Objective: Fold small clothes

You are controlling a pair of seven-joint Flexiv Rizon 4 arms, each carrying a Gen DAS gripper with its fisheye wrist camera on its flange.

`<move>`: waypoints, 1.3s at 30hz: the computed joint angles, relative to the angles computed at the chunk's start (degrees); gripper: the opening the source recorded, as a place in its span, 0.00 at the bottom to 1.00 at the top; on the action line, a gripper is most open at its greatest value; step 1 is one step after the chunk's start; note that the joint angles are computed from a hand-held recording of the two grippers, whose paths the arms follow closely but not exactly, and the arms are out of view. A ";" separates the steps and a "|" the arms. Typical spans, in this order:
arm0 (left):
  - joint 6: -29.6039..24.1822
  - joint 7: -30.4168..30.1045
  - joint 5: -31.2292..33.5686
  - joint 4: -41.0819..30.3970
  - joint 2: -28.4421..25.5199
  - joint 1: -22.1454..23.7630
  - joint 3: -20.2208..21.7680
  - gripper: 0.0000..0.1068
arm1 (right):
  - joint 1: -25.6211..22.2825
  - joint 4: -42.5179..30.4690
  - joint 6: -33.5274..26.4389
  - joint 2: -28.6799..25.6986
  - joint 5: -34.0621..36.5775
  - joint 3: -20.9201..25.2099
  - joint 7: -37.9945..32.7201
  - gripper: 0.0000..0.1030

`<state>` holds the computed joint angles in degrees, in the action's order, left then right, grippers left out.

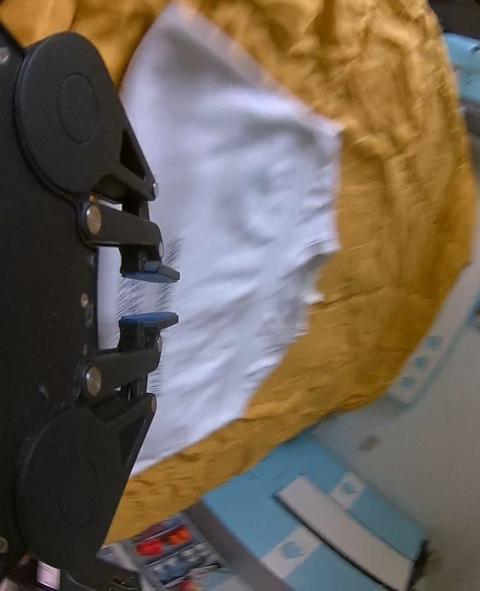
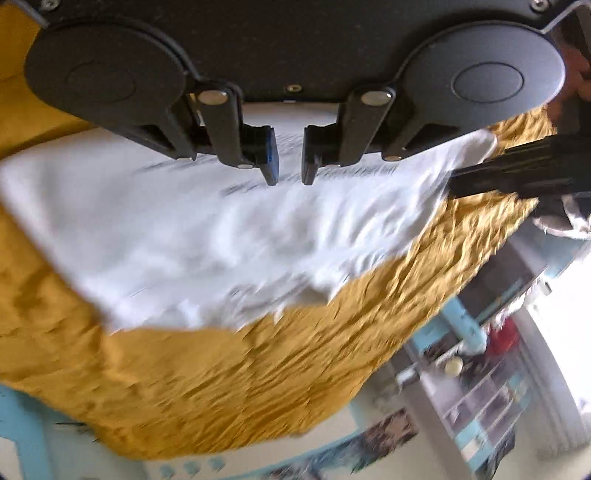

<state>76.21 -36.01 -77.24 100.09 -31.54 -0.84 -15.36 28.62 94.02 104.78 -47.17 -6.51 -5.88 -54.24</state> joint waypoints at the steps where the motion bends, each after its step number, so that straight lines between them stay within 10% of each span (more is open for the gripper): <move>1: -0.47 -3.62 3.87 -0.35 -1.06 -0.98 1.34 0.14 | 1.53 -1.14 -1.32 -1.10 0.07 -1.30 0.28 0.12; 8: 5.14 -3.64 8.24 3.05 -1.04 2.03 -0.55 0.16 | 8.86 2.29 -2.78 -1.24 1.28 -11.30 0.75 0.12; 14: 4.79 -18.13 20.29 4.28 -0.45 4.45 7.70 0.16 | 10.53 7.90 -3.59 0.30 4.88 -19.36 2.61 0.11; 17: 5.41 -14.63 17.06 7.02 0.70 10.77 2.10 0.08 | 13.21 10.66 -4.73 0.03 6.56 -25.30 4.20 0.11; 22: 7.76 -10.95 15.38 8.27 0.16 12.28 -0.31 0.07 | 7.13 11.18 -3.21 0.51 6.12 -19.74 5.20 0.03; 25: 5.41 -17.46 21.86 6.42 0.03 10.66 3.33 0.07 | 10.30 11.15 -5.68 0.35 5.51 -23.13 5.43 0.03; 29: 11.41 -15.31 24.03 5.09 0.68 12.37 -2.08 0.27 | 14.07 10.49 -6.91 0.85 4.45 -27.79 6.19 0.08; 32: 9.04 -12.82 22.68 1.83 -1.41 15.46 -9.33 0.27 | 6.23 4.63 -5.02 1.52 0.27 -17.78 5.06 0.09; 39: 2.08 -17.69 31.73 -9.09 -9.05 6.47 -4.44 0.27 | -5.91 -14.30 -9.68 -7.94 -8.43 3.37 -0.06 0.09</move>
<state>78.29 -53.70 -45.50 91.00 -40.59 5.64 -19.80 22.71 79.72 95.10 -55.11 -14.94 -2.51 -54.30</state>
